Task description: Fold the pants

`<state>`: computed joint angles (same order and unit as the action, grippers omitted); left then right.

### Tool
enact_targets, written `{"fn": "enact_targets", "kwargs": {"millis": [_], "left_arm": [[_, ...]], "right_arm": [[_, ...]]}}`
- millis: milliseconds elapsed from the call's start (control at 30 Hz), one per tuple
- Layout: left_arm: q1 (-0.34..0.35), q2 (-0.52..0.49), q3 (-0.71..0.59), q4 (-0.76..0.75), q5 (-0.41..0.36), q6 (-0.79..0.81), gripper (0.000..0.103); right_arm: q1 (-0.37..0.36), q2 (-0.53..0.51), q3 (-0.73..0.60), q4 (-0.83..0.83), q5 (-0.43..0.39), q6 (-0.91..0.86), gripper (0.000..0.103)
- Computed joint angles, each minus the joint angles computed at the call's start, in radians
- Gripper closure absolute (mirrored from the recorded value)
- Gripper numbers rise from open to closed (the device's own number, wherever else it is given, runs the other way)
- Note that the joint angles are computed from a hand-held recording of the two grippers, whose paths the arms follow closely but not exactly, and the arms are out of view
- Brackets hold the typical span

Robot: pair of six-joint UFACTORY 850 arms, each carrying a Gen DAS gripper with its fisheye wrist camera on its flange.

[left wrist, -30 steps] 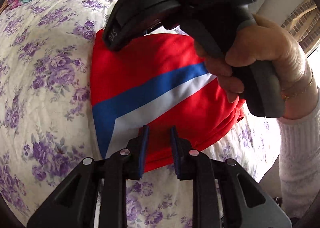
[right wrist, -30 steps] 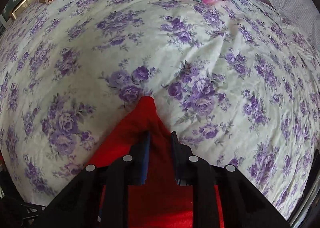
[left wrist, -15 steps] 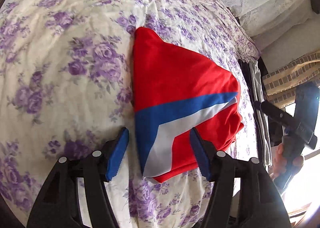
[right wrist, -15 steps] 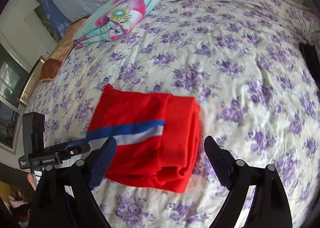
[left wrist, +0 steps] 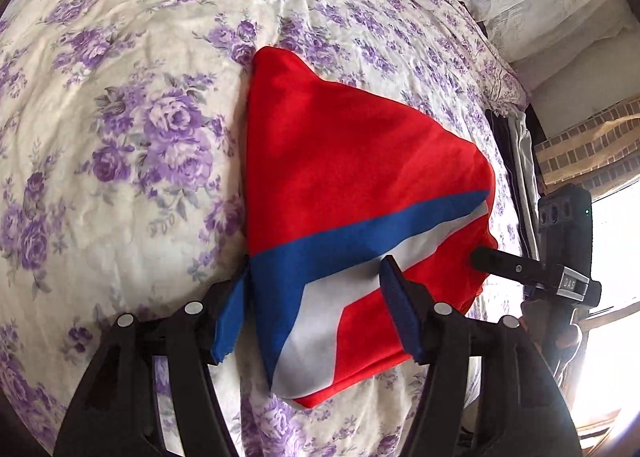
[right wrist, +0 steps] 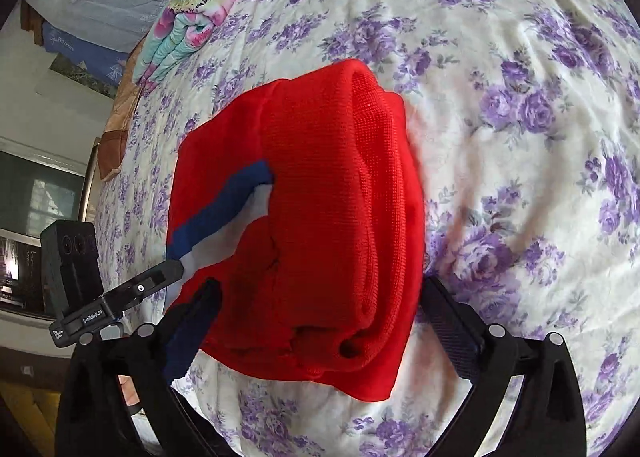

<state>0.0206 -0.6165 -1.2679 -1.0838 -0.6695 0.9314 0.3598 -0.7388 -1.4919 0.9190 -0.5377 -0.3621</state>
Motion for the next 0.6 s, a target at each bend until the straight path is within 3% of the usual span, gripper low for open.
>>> {"fn": "enact_targets", "kwargs": {"millis": [100, 133, 200, 267, 367, 500, 600], "left_arm": [[-0.015, -0.019, -0.029, 0.026, 0.007, -0.017, 0.034], [-0.02, -0.02, -0.032, 0.033, 0.013, -0.019, 0.033], [-0.029, -0.022, -0.036, 0.042, 0.028, -0.021, 0.03], [-0.039, -0.018, -0.031, 0.05, 0.053, -0.026, 0.031], [-0.052, 0.011, -0.006, 0.044, 0.104, -0.014, 0.05], [-0.08, 0.066, 0.039, 0.082, 0.221, -0.028, 0.078], [-0.095, 0.098, 0.061, 0.105, 0.272, -0.031, 0.084]], "right_arm": [[0.012, 0.007, 0.011, 0.023, 0.032, -0.042, 0.005], [0.015, 0.015, 0.022, 0.02, 0.051, -0.052, 0.01], [0.024, 0.032, 0.046, -0.013, 0.1, -0.036, 0.021], [0.019, 0.048, 0.077, 0.062, 0.124, -0.105, 0.046], [0.009, 0.058, 0.105, 0.186, 0.134, -0.217, 0.056], [0.035, 0.076, 0.12, 0.1, 0.208, -0.159, 0.06], [0.054, 0.1, 0.135, 0.086, 0.259, -0.161, 0.068]]}}
